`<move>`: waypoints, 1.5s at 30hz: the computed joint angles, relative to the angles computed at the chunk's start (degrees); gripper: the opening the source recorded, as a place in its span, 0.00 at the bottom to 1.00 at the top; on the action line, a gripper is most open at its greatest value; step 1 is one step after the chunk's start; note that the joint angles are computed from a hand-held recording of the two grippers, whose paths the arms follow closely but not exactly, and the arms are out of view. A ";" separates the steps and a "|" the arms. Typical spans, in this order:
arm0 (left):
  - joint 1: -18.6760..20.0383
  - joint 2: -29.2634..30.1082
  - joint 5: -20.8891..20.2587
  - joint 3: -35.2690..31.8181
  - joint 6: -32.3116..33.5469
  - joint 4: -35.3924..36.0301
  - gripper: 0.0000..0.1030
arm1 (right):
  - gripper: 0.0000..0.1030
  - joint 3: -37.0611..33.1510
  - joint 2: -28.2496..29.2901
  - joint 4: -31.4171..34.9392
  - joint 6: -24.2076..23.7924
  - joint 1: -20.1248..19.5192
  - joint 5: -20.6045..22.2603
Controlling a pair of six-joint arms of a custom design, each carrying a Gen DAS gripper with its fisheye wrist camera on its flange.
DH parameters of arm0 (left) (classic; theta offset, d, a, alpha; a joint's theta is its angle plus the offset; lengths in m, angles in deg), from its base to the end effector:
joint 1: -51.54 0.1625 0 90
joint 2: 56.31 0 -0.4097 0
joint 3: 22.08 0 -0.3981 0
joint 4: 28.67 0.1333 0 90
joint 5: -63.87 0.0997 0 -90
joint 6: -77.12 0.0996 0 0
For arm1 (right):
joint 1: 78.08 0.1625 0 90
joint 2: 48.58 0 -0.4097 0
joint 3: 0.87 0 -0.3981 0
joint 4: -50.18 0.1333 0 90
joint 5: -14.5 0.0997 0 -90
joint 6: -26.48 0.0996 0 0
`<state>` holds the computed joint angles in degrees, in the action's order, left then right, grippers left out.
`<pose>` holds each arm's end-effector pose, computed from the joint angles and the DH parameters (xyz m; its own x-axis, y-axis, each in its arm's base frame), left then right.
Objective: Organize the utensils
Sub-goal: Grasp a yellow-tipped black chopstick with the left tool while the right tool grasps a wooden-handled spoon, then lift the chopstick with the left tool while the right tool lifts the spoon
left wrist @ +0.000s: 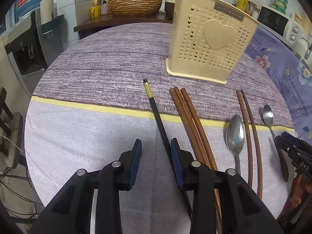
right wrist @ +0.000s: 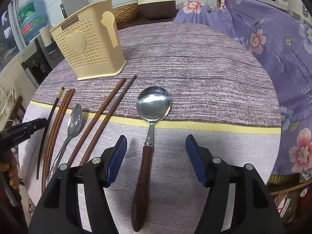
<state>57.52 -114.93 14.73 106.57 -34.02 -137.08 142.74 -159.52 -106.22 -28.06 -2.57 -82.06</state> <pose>-0.3296 -0.2341 0.0132 -0.7315 -0.3509 -0.5847 0.1795 0.7281 -0.6616 0.0363 -0.3467 0.3033 -0.7183 -0.4760 0.5074 -0.6498 0.7196 -0.2447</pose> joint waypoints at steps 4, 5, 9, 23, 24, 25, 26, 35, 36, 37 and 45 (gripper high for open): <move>0.48 -0.88 1.05 0.43 -0.23 -1.12 0.44 | 0.61 -0.45 2.88 -1.83 0.67 2.39 -2.92; 0.66 -0.74 1.13 0.06 -0.47 -0.20 0.45 | 0.61 -0.41 3.65 -2.97 0.58 2.88 -3.62; 1.45 -0.68 1.35 -0.13 -0.29 -0.54 0.45 | 0.61 -1.45 6.38 -4.83 2.16 4.37 -5.65; 8.23 0.89 3.59 -4.81 2.50 4.98 0.26 | 0.49 -3.81 14.45 -11.17 4.39 9.23 -11.65; 8.66 1.01 3.65 -5.22 2.68 5.51 0.24 | 0.47 -4.12 15.24 -11.70 4.47 9.59 -12.09; 8.98 1.05 3.73 -5.44 2.94 5.64 0.22 | 0.47 -4.38 15.91 -12.15 4.56 9.88 -12.42; 9.37 1.19 3.93 -5.74 3.25 5.64 0.19 | 0.47 -4.60 16.49 -12.53 4.81 10.17 -12.75; 10.19 1.46 4.18 -6.63 2.61 7.04 0.09 | 0.46 -4.86 16.80 -12.64 4.55 9.82 -11.50; 10.27 1.45 4.30 -6.64 2.62 7.01 0.09 | 0.46 -5.02 16.45 -11.78 4.74 9.47 -10.79; 10.24 1.34 4.35 -6.51 2.60 6.72 0.09 | 0.46 -5.20 16.04 -10.97 4.97 9.20 -10.07; 8.22 -0.42 6.86 -6.78 0.91 8.54 0.08 | 0.46 -6.73 9.88 -3.36 6.00 8.42 -3.14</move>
